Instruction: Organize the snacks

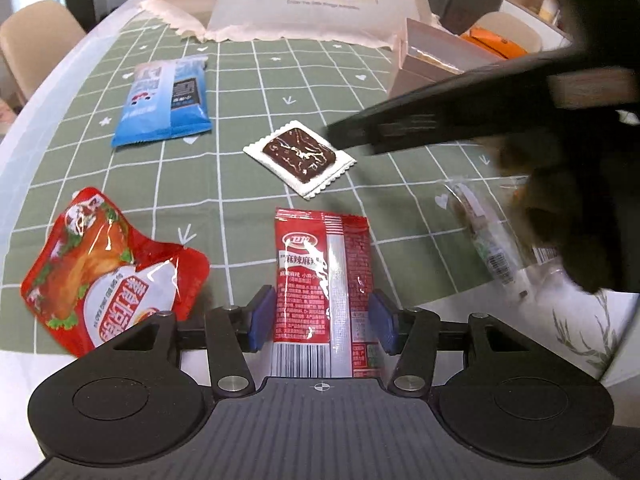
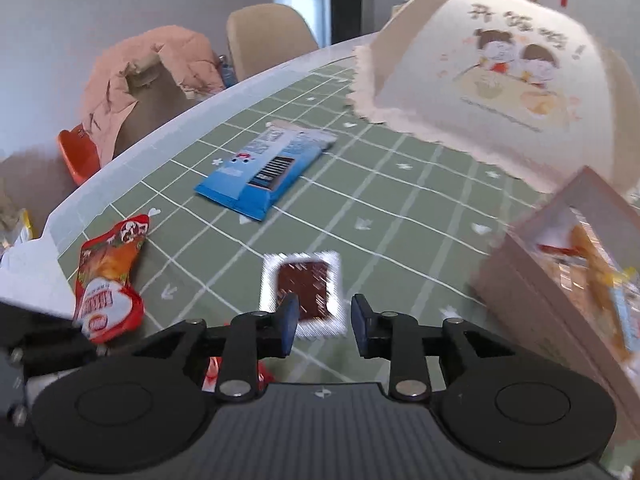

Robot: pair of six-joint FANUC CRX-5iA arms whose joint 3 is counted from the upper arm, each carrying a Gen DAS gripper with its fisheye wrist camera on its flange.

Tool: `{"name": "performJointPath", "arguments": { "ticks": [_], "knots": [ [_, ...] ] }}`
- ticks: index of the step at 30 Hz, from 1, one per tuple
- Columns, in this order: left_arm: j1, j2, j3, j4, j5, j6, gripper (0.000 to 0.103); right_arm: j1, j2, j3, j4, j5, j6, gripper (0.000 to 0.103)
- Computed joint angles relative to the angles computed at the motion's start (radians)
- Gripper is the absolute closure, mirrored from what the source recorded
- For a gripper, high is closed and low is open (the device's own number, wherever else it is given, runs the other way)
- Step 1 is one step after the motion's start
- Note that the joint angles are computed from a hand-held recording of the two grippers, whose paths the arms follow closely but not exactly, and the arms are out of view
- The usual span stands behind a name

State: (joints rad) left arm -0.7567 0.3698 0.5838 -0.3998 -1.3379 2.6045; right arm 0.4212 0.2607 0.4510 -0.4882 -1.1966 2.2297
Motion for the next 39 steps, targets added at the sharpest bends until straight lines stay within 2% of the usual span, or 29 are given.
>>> {"name": "performJointPath", "arguments": {
  "ticks": [3, 4, 5, 6, 8, 13, 17, 19, 21, 23, 27, 28, 29, 30, 33, 36, 39],
  "knots": [
    [0.004, 0.001, 0.000, 0.006, 0.001, -0.003, 0.047, 0.041, 0.032, 0.006, 0.040, 0.018, -0.024, 0.074],
    [0.007, 0.003, 0.003, 0.010, -0.001, -0.006, 0.047, 0.045, 0.038, 0.005, 0.038, 0.029, -0.027, 0.070],
    [0.008, 0.004, 0.004, 0.014, -0.002, -0.007, 0.047, 0.046, 0.041, 0.007, 0.035, 0.034, -0.029, 0.062],
    [0.010, 0.003, 0.003, 0.017, -0.001, -0.006, 0.047, 0.043, 0.048, 0.019, 0.028, 0.019, -0.026, 0.061],
    [0.011, -0.002, -0.007, 0.020, 0.010, 0.005, 0.047, 0.044, 0.070, 0.062, 0.037, -0.055, -0.018, 0.063],
    [0.023, -0.014, -0.030, 0.035, 0.032, 0.012, 0.047, 0.056, 0.017, -0.005, 0.053, 0.024, 0.003, 0.063],
    [0.026, -0.008, -0.020, 0.041, 0.018, -0.012, 0.047, 0.055, 0.060, 0.039, 0.043, -0.015, -0.040, 0.062],
    [0.025, -0.008, -0.019, 0.038, 0.017, -0.013, 0.047, 0.058, 0.050, 0.021, 0.040, 0.003, -0.020, 0.060],
    [0.023, -0.009, -0.021, 0.033, 0.018, -0.006, 0.047, 0.076, 0.031, -0.009, 0.075, 0.034, 0.003, 0.065],
    [0.021, -0.010, -0.023, 0.029, 0.019, -0.001, 0.047, 0.077, 0.028, 0.002, 0.085, 0.004, 0.005, 0.065],
    [0.019, -0.013, -0.027, 0.027, 0.022, -0.015, 0.047, -0.002, -0.024, 0.010, -0.003, -0.031, 0.007, 0.065],
    [0.018, -0.006, -0.016, 0.025, 0.009, -0.028, 0.050, -0.036, -0.039, 0.015, -0.035, -0.045, -0.004, 0.065],
    [0.012, 0.002, 0.000, 0.012, -0.010, -0.027, 0.063, -0.066, -0.057, 0.011, -0.058, -0.047, -0.016, 0.065],
    [0.010, -0.004, -0.008, 0.004, 0.001, -0.017, 0.064, -0.099, -0.084, -0.003, -0.072, -0.041, -0.028, 0.065],
    [0.009, -0.029, -0.037, -0.002, 0.060, -0.021, 0.075, -0.175, -0.167, -0.073, -0.062, 0.019, -0.060, 0.065],
    [-0.005, -0.018, 0.009, -0.046, 0.053, -0.067, 0.076, -0.231, -0.240, -0.152, -0.005, 0.093, -0.112, 0.065],
    [0.000, -0.029, 0.037, -0.066, 0.102, -0.109, 0.078, -0.289, -0.272, -0.188, 0.028, 0.116, -0.175, 0.065]
  ]
}}
